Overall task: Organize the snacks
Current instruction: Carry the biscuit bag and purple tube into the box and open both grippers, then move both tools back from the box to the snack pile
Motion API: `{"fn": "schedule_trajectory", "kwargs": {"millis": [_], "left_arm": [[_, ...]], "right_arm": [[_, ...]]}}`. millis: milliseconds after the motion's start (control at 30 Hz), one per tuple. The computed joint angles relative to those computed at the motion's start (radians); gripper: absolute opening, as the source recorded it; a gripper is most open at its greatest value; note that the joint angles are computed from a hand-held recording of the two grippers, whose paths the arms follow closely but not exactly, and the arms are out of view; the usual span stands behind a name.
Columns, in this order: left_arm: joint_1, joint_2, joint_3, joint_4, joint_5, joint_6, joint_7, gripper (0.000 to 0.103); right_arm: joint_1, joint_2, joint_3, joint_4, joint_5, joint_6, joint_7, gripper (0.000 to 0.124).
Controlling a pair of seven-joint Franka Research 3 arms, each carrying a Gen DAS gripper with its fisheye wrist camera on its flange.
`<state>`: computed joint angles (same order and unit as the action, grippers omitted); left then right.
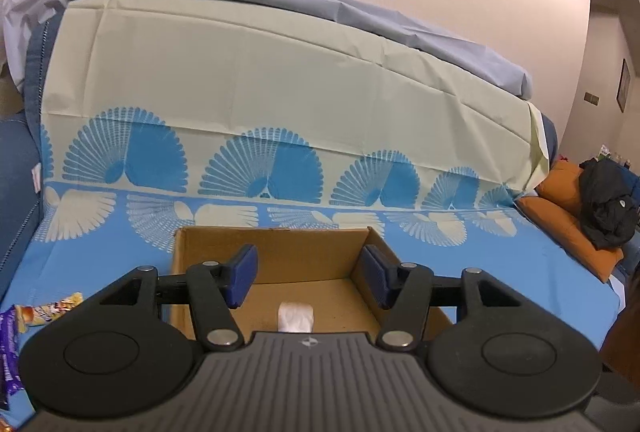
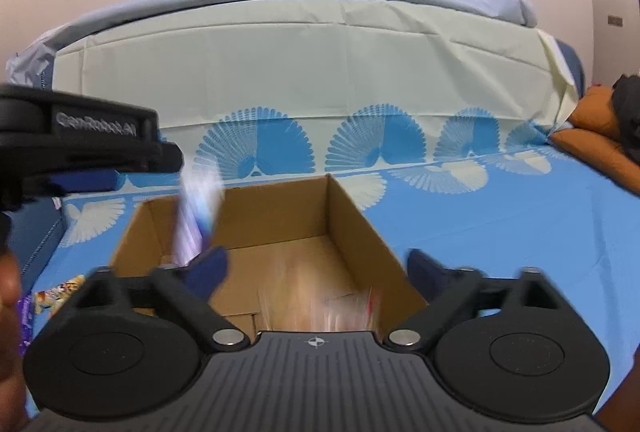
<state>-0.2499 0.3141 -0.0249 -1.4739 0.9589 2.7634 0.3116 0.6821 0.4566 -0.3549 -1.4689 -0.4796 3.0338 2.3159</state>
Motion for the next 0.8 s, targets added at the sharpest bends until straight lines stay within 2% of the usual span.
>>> {"fn": "schedule_trajectory", "kwargs": {"millis": [133, 333, 433, 500, 567, 633, 733, 800], "left_arm": [[-0.002, -0.08, 0.019, -0.103, 0.104, 0.017, -0.083, 0.062], [0.063, -0.252, -0.003, -0.314, 0.311, 0.046, -0.226, 0.062], [0.12, -0.353, -0.016, -0.433, 0.338, 0.066, -0.258, 0.062], [0.164, -0.427, -0.011, -0.528, 0.292, 0.1, -0.241, 0.062], [0.202, -0.498, -0.003, -0.623, 0.231, 0.107, -0.218, 0.053], [0.232, -0.559, 0.004, -0.711, 0.171, 0.089, -0.182, 0.022], [0.262, -0.639, 0.019, -0.842, 0.079, 0.076, -0.113, 0.009], [0.289, -0.688, 0.015, -0.925, 0.057, 0.066, -0.087, 0.009]], "right_arm": [[-0.018, -0.002, 0.031, 0.005, 0.023, -0.028, -0.024, 0.102], [0.026, 0.0, -0.006, 0.025, -0.057, -0.07, 0.047, 0.102], [0.072, 0.0, -0.051, 0.038, -0.169, -0.103, 0.134, 0.102], [0.068, -0.009, -0.041, 0.027, -0.215, -0.089, 0.166, 0.102], [0.044, -0.023, 0.002, 0.017, -0.226, -0.091, 0.161, 0.102], [0.014, -0.038, 0.05, -0.001, -0.231, -0.071, 0.137, 0.102], [-0.011, -0.059, 0.096, -0.041, -0.216, 0.018, 0.097, 0.102], [-0.011, -0.065, 0.123, -0.057, -0.19, 0.048, 0.03, 0.1]]}}
